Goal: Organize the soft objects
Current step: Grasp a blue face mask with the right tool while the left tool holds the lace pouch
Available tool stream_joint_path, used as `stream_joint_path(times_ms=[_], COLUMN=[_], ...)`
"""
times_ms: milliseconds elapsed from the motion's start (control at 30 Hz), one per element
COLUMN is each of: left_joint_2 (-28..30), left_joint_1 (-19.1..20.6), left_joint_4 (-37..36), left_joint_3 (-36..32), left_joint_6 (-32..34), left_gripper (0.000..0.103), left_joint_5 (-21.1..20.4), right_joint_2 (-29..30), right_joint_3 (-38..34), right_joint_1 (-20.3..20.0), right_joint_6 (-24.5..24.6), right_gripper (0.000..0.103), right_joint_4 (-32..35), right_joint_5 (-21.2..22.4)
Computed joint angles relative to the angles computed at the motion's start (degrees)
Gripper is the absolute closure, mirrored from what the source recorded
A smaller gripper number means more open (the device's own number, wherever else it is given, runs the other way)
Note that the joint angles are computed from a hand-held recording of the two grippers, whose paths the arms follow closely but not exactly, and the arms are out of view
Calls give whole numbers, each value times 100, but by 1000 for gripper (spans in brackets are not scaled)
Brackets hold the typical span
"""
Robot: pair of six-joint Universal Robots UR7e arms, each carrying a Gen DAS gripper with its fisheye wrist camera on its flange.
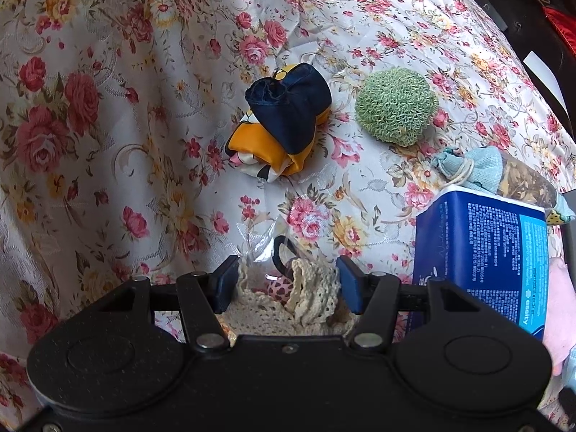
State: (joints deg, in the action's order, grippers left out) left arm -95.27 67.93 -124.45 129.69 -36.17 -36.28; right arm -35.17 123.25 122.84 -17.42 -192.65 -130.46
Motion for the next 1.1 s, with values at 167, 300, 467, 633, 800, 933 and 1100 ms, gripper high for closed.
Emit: stream_joint_path(times_ms=[167,300,467,633,800,933,1100], left_joint_2=[-13,0,19,21,16,8,1], left_joint_1=[-2,-13,-25,-9,-14,-49,-67], left_joint_4=[43,108,96,102,158,175,203], left_joint_3=[-13,-14,-9,-32,-42,-22,-10], left_joint_6=[-61,-148,-165,-183,-273,-326,-368], left_gripper=[48,48,48,48,48,48,48], left_joint_5=[2,4,18,-10,-17,5,5], right_joint_2=[-592,-620,-471,-281,-396,-464,-690], right_joint_3=[243,361,172,98,217,203,85], right_joint_1=[-10,181,103,113,240,82,-398], right_joint_6=[186,-199,195,645,602,757,1314], right_gripper=[16,16,15,15,10,9,9], right_joint_4=[1070,802,881,856,501,422,1209], right_joint_5=[1206,1035,379,103,74,-133,278])
